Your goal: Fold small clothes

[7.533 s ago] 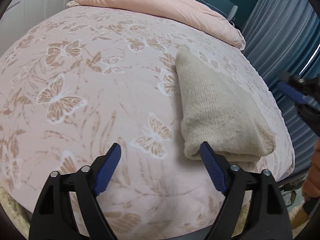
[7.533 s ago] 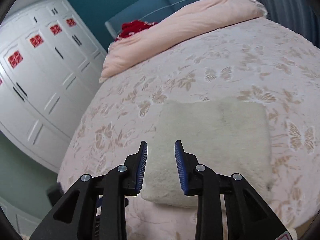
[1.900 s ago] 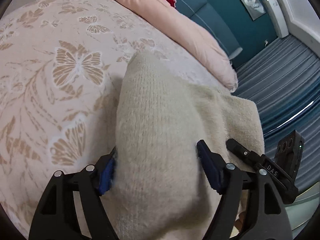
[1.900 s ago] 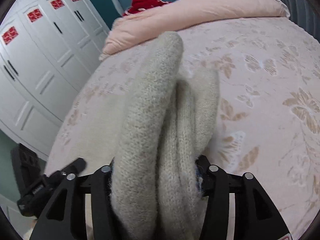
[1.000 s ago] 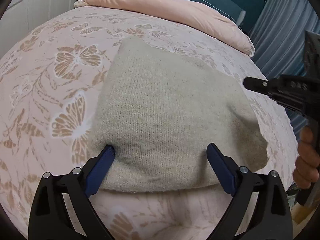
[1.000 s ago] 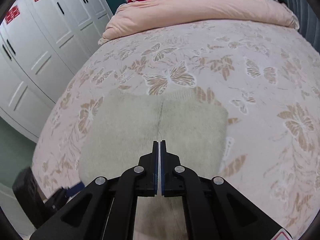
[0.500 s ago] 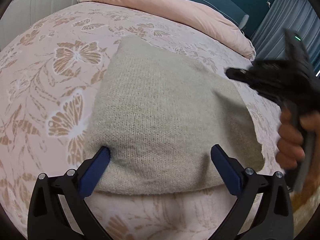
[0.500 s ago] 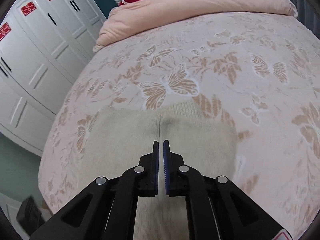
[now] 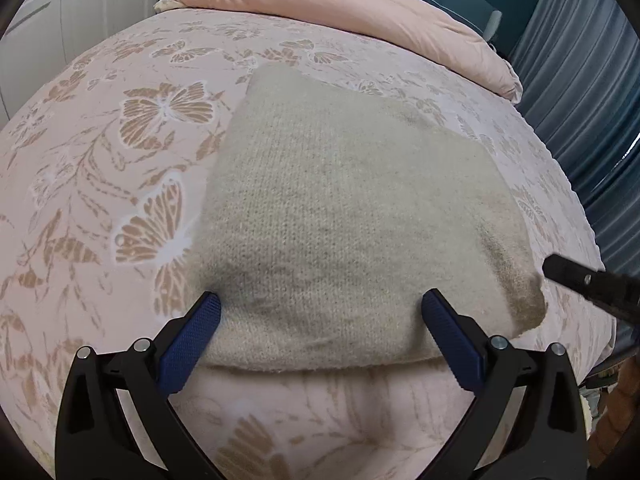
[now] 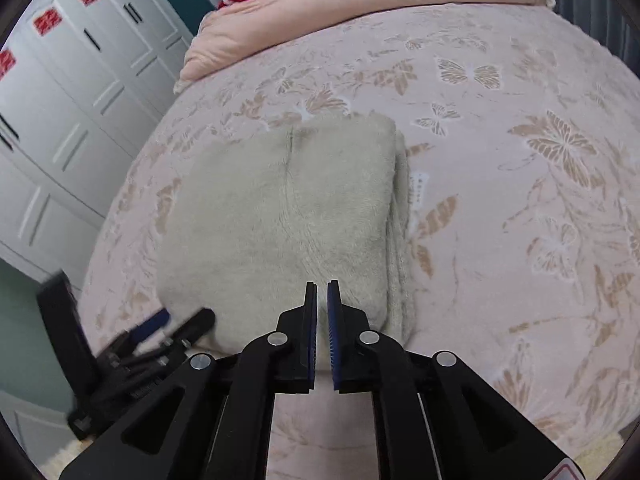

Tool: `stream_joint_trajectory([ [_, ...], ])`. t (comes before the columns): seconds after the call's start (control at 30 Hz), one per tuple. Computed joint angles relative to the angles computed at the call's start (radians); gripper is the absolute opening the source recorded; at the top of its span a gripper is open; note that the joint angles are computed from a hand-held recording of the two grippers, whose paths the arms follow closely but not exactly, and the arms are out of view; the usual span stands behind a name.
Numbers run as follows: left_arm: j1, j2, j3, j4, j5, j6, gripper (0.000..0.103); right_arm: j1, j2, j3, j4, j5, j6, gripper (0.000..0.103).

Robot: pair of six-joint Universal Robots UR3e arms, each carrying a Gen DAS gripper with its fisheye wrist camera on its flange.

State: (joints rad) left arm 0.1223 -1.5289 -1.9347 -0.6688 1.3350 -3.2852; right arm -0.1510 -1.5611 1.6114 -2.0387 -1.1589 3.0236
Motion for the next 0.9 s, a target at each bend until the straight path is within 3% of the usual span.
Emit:
stream_joint_trajectory([
  [0.07, 0.001, -0.001, -0.008, 0.006, 0.007, -0.015, 0.098, 0.044, 0.078, 0.036, -0.066, -0.098, 0.001, 0.0],
  [0.13, -0.013, -0.005, 0.009, -0.014, 0.026, -0.023, 0.098, 0.032, 0.1, 0.084, -0.111, -0.078, -0.013, 0.0],
  [0.2, -0.03, 0.0, 0.045, -0.066, 0.057, -0.024, 0.098, 0.056, 0.079, 0.014, -0.046, -0.102, 0.014, 0.0],
  [0.3, -0.006, 0.052, 0.076, -0.145, 0.029, -0.038, 0.098, 0.031, 0.013, -0.041, -0.001, -0.02, 0.0, 0.003],
  [0.37, 0.004, 0.077, 0.082, -0.125, 0.006, -0.052, 0.098, 0.022, 0.029, -0.115, 0.029, 0.015, -0.007, 0.004],
  [0.47, -0.026, 0.018, 0.18, -0.156, 0.022, -0.055, 0.098, 0.05, 0.153, -0.261, 0.025, -0.008, 0.023, 0.004],
  [0.6, -0.06, -0.08, 0.281, -0.195, 0.057, -0.071, 0.098, 0.105, 0.44, -0.524, 0.052, -0.152, 0.091, 0.001],
  [0.7, -0.067, -0.119, 0.301, -0.195, 0.068, -0.078, 0.098, 0.118, 0.579, -0.567, 0.016, -0.217, 0.104, 0.0],
  [0.8, -0.087, -0.131, 0.315, -0.193, 0.107, -0.063, 0.098, 0.132, 0.562, -0.592, 0.027, -0.231, 0.111, 0.0],
  [0.9, -0.07, -0.105, 0.294, -0.2, 0.085, -0.055, 0.098, 0.085, 0.378, -0.409, -0.028, -0.128, 0.12, 0.007],
])
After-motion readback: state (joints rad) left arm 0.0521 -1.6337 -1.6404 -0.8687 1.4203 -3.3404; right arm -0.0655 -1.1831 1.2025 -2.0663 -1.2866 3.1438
